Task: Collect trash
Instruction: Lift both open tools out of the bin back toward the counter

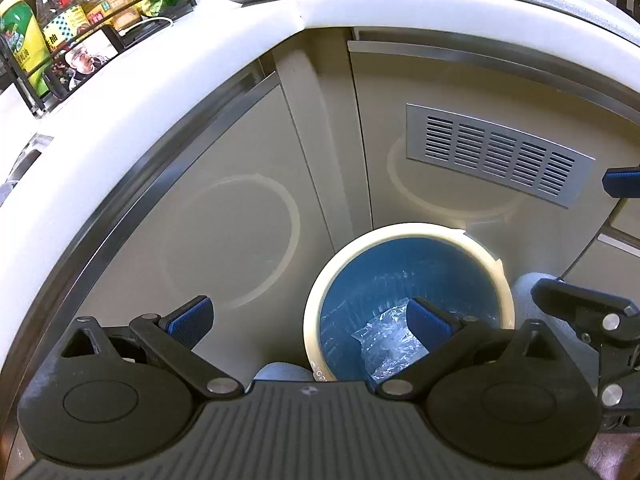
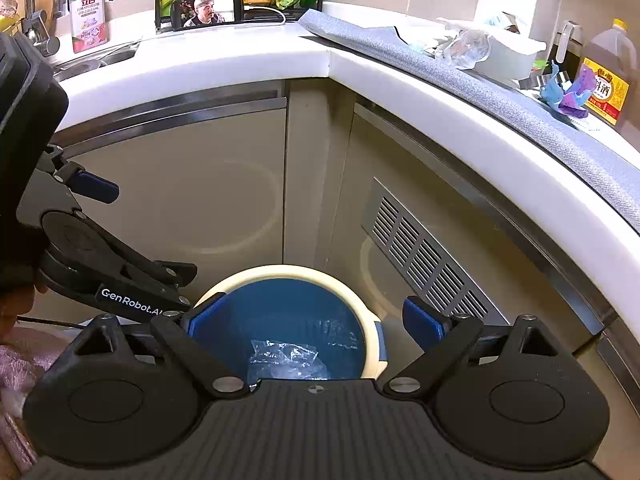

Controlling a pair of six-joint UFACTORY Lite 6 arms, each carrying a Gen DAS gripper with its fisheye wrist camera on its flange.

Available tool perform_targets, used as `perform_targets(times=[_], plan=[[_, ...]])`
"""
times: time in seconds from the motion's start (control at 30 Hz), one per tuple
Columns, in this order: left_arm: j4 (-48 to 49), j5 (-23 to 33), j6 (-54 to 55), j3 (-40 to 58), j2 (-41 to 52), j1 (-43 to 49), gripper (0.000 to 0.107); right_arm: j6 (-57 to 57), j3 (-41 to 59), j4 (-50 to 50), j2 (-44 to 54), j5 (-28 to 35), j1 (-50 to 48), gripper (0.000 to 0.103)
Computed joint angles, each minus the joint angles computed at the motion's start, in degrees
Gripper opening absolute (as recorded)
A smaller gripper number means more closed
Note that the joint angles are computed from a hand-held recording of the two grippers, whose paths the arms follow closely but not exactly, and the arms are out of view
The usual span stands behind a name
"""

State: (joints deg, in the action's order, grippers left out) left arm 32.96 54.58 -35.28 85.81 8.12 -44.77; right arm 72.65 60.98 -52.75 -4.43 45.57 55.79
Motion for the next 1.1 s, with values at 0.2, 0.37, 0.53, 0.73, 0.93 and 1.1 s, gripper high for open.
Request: perform_targets(times=[0.2, 0.37, 0.53, 0.73, 0.93, 1.1], plan=[[0.35, 0.15, -0.35, -0.40, -0.71, 0.07, 0.103, -0.35, 0.15, -0.11, 0.05, -0.06, -0.10, 0.094], [1.20, 0.37, -1.03, -0.66, -1.60, 0.02, 0.103, -0.13, 0.42, -0.46, 0.14, 0.40, 0.21, 0.094], [2.23, 0.30, -2.15, -0.48, -2.29, 0.52, 0.103, 1.00, 0.26, -1.30, -0.19, 1.41, 1.12, 0.094], [1.82, 0.51, -1.15, 0.56, -2.09, 1.09, 0.103, 1.22, 0.29, -1.31, -0.27, 1.63, 1.17, 0.094], [2.21, 0.57, -0.59, 1.05, -2.31, 0.54, 0.103, 0.90, 0.42, -0.85, -0.17, 1.30, 0.84, 0.094], [1.90, 0.55, 0.17, 1.81, -1.94, 0.49, 0.103, 0.67, 0.36, -0.64, -0.31, 1.07, 0.55, 0.094]])
